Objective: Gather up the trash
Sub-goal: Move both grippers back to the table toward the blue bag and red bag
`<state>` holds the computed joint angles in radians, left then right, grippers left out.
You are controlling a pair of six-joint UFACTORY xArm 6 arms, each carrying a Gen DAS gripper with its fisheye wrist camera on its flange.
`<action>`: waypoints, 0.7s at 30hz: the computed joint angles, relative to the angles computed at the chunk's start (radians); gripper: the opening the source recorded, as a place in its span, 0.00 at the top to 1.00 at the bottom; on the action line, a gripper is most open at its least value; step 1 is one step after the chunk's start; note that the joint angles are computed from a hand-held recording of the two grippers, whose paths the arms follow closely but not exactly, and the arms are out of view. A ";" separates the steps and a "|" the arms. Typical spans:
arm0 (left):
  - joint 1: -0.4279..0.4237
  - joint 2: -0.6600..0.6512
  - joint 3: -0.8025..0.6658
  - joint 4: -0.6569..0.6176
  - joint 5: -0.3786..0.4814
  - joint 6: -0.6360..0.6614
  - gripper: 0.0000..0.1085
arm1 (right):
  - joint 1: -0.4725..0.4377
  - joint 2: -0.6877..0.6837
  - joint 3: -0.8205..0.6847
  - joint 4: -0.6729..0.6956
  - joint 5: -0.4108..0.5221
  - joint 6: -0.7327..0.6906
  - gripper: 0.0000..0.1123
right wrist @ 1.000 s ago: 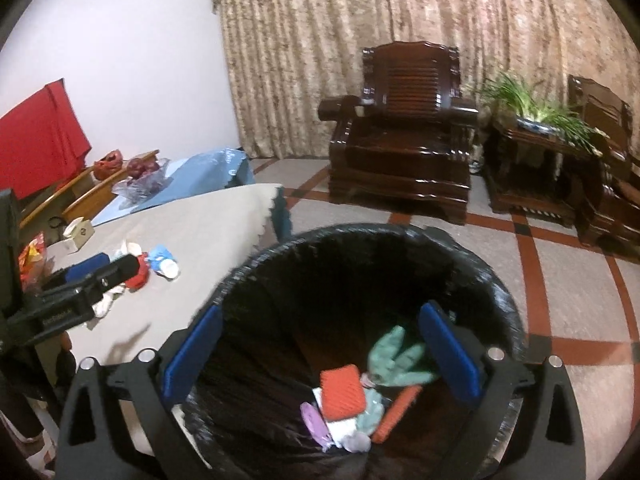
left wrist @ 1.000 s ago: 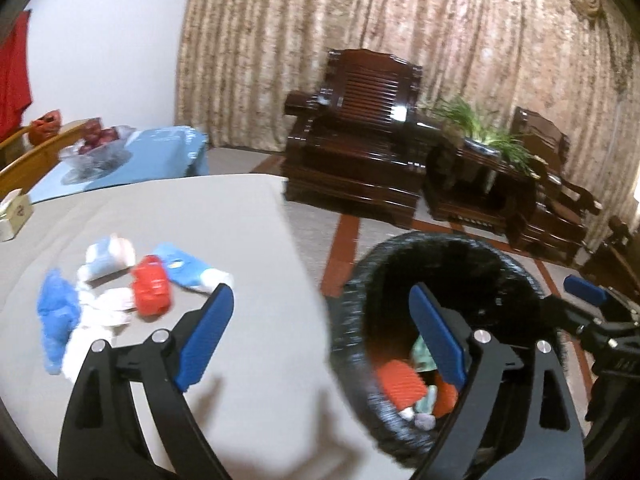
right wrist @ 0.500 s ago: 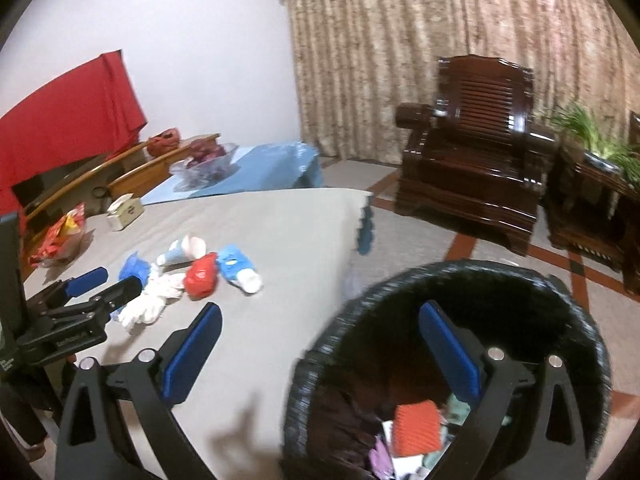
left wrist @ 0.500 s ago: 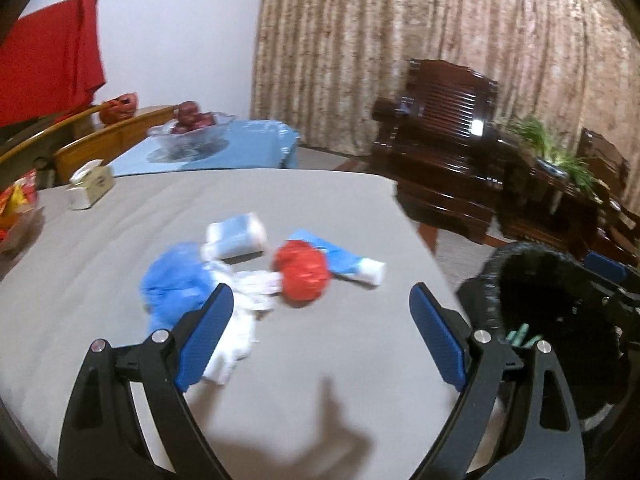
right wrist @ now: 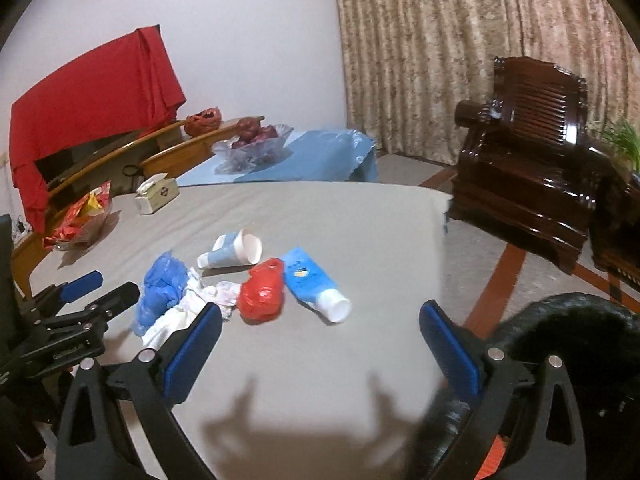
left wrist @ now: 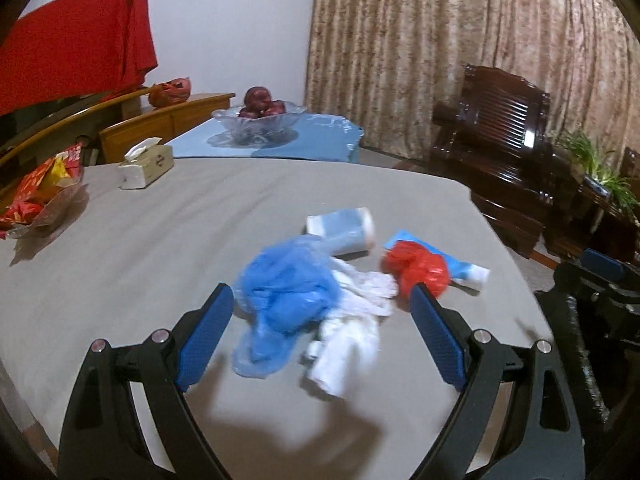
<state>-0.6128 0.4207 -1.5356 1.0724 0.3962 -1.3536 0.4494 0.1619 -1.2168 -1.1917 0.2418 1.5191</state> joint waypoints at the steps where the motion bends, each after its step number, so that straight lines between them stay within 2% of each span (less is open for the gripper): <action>1: 0.008 0.006 -0.004 -0.007 -0.001 0.005 0.20 | 0.004 0.033 -0.031 0.022 -0.002 -0.024 0.14; 5: 0.033 0.034 -0.026 -0.036 -0.006 0.027 0.20 | 0.013 0.128 -0.122 0.112 -0.006 -0.117 0.15; 13: 0.057 0.102 -0.089 -0.101 -0.010 0.092 0.20 | 0.028 0.284 -0.266 0.350 0.001 -0.353 0.25; 19: 0.064 0.122 -0.107 -0.124 -0.015 0.108 0.20 | 0.038 0.358 -0.334 0.520 0.005 -0.520 0.39; 21: 0.065 0.128 -0.109 -0.135 -0.017 0.112 0.20 | 0.043 0.385 -0.361 0.614 0.015 -0.611 0.49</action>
